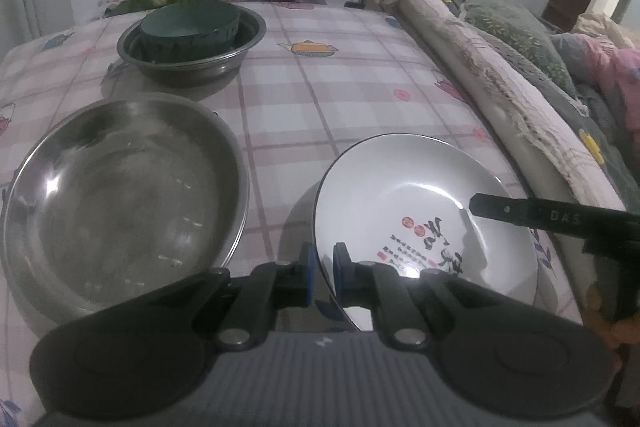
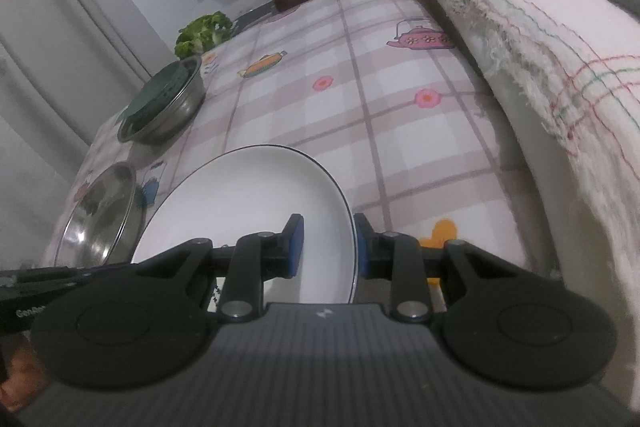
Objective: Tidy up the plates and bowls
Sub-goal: 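Hold the white plate rim with both grippers and lift it, then hold the white printed plate raised with both grippers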
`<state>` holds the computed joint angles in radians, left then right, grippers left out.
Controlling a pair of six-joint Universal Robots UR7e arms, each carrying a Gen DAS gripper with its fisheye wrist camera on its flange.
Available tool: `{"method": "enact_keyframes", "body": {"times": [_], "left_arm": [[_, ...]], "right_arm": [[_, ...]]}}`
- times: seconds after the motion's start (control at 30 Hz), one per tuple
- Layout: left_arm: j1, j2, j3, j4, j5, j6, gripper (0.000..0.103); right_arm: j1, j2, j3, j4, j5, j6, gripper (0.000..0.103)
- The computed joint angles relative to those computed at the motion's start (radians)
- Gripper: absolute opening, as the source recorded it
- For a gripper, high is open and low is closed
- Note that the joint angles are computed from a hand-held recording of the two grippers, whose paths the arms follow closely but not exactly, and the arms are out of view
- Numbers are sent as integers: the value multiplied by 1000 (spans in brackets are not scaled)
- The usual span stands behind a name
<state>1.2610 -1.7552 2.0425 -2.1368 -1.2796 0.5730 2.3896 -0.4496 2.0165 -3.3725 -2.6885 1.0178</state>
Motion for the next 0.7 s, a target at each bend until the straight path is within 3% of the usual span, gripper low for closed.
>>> {"method": "enact_keyframes", "body": {"times": [0.1,0.17,0.37,0.53,0.7], "left_arm": [[8,-4,-7,14,-21,19,12],[7,-6,-6,22,-23,56,19],[4,6,12,1,-11,88,21],[16,34,10,-14,-18,70,23],[16,37,-5,19,-17,31,21]], "right_arm": [[17,6,6,-2,-6,27,25],[33,9,7,17,-20,60,25],[74,-5,4,150,-46,167,25],[86,-16,-10,262,-46,207,26],[84,-8,-9,239,-43,202,24]]}}
